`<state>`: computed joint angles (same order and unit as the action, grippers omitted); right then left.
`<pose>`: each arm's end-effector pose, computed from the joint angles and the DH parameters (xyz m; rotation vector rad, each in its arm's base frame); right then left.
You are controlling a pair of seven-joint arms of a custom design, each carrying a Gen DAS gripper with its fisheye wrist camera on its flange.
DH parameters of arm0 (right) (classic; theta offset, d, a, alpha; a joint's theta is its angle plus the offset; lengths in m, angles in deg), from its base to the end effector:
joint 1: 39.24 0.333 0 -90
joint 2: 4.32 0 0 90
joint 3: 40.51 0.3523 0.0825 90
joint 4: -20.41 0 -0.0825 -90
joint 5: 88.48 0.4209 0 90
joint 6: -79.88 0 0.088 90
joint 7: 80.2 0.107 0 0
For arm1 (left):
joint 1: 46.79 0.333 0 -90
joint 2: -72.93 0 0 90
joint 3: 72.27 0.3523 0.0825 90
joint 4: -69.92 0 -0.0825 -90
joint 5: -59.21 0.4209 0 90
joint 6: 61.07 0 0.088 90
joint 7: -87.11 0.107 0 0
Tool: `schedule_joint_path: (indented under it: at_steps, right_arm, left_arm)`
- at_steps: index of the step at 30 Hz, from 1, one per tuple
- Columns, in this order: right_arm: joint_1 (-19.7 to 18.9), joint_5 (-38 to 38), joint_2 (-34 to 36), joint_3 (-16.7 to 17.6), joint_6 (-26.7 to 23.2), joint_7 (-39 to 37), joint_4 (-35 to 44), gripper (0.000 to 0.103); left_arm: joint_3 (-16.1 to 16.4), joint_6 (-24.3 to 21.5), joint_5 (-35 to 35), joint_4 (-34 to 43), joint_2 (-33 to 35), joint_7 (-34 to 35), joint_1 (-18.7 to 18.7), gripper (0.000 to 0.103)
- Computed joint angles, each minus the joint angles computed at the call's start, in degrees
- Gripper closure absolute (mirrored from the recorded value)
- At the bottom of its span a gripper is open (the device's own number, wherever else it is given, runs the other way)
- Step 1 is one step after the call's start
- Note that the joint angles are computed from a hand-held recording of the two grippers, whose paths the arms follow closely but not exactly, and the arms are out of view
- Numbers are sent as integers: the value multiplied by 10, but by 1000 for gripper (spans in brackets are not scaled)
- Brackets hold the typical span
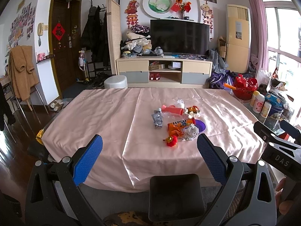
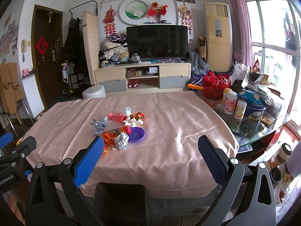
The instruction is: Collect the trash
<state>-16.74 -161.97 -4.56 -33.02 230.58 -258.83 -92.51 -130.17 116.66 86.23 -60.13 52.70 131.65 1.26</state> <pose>0.5336 0.3351 0.5532 -1.4684 1.6292 -0.9223 0.5332 -0.1850 0.5529 -1.5782 1.5467 -0.8797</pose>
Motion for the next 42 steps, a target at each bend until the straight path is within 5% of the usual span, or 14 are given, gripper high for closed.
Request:
schedule_joint_path:
  at_steps: [42]
  right_arm:
    - [2,-7,1,1,-1,9,5,3]
  left_arm:
    - [21,6,20,10,4,-9,-11,8]
